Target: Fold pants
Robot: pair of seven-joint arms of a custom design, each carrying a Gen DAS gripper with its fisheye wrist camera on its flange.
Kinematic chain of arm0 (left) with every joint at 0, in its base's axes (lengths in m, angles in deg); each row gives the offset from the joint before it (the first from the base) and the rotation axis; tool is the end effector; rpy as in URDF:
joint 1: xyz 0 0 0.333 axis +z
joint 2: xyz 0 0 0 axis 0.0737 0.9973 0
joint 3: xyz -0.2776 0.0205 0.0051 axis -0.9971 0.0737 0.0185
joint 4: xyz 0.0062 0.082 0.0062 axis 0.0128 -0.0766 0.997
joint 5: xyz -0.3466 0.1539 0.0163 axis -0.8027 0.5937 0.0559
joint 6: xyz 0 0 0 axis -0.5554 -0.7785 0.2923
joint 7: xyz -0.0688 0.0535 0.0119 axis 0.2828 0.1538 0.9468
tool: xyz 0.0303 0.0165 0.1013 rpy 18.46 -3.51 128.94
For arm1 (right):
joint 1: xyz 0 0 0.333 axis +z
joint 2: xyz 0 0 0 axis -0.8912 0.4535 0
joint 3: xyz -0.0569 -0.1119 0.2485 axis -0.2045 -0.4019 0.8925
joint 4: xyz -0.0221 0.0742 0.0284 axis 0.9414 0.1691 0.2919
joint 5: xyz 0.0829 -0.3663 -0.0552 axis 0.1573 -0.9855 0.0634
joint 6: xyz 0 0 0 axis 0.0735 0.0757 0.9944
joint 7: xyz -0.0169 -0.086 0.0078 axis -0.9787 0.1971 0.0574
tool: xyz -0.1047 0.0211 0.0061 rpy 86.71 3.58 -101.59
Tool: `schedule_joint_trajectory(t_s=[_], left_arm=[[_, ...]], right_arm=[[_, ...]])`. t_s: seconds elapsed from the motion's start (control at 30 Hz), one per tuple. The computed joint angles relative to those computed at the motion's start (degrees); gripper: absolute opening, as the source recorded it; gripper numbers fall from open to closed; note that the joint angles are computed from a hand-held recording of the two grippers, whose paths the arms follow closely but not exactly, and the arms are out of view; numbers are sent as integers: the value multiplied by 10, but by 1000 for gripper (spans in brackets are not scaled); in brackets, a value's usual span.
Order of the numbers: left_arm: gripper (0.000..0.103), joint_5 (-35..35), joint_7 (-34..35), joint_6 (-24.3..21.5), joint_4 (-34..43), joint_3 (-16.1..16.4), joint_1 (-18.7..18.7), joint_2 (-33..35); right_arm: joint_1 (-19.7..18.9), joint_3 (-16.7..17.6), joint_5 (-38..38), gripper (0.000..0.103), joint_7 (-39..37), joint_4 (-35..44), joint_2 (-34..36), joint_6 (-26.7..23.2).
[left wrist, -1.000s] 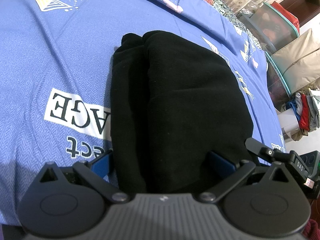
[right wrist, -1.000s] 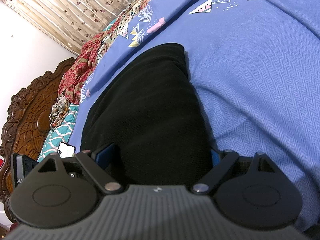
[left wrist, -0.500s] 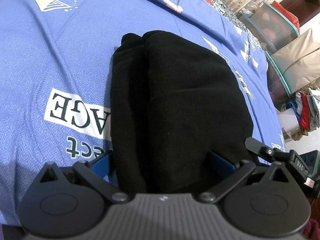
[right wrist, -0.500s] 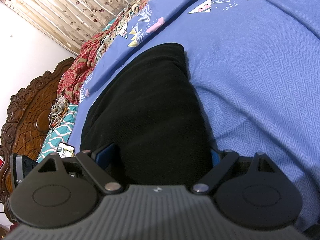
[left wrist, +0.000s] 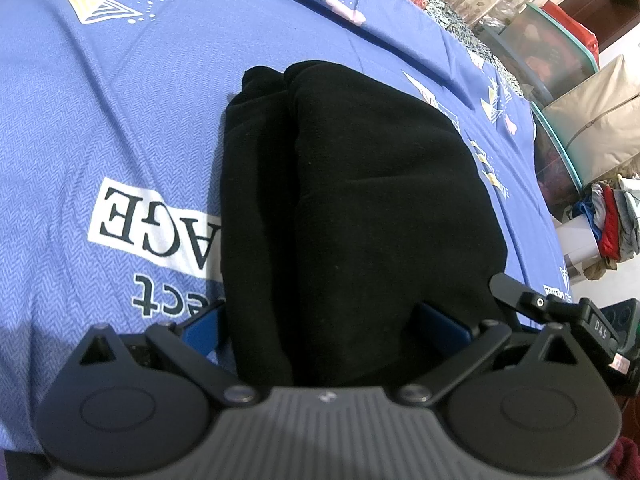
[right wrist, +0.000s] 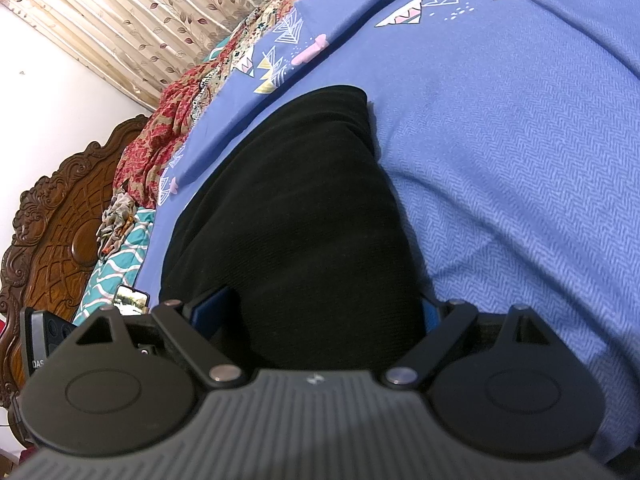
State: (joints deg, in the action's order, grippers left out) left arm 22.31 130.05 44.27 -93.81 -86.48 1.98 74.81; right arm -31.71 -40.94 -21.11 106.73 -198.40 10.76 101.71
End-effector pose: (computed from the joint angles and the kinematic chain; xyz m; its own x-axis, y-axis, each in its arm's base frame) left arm 0.5041 -0.0469 0.4933 -0.1829 -0.8063 0.5626 -0.9130 -0.0730 -0.4014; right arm 0.4545 0.2088 0.5160 -0.0458 -0.6919 -0.7205 -0.7490 0.5011 -0.4336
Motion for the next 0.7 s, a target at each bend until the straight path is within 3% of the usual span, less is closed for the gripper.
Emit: schedule_joint_trajectory(t_s=[0.7], left_arm=[[103, 0, 4, -2, 0, 1, 1, -3]], right_arm=[[-3, 2, -7, 92, 7, -1, -1, -2]])
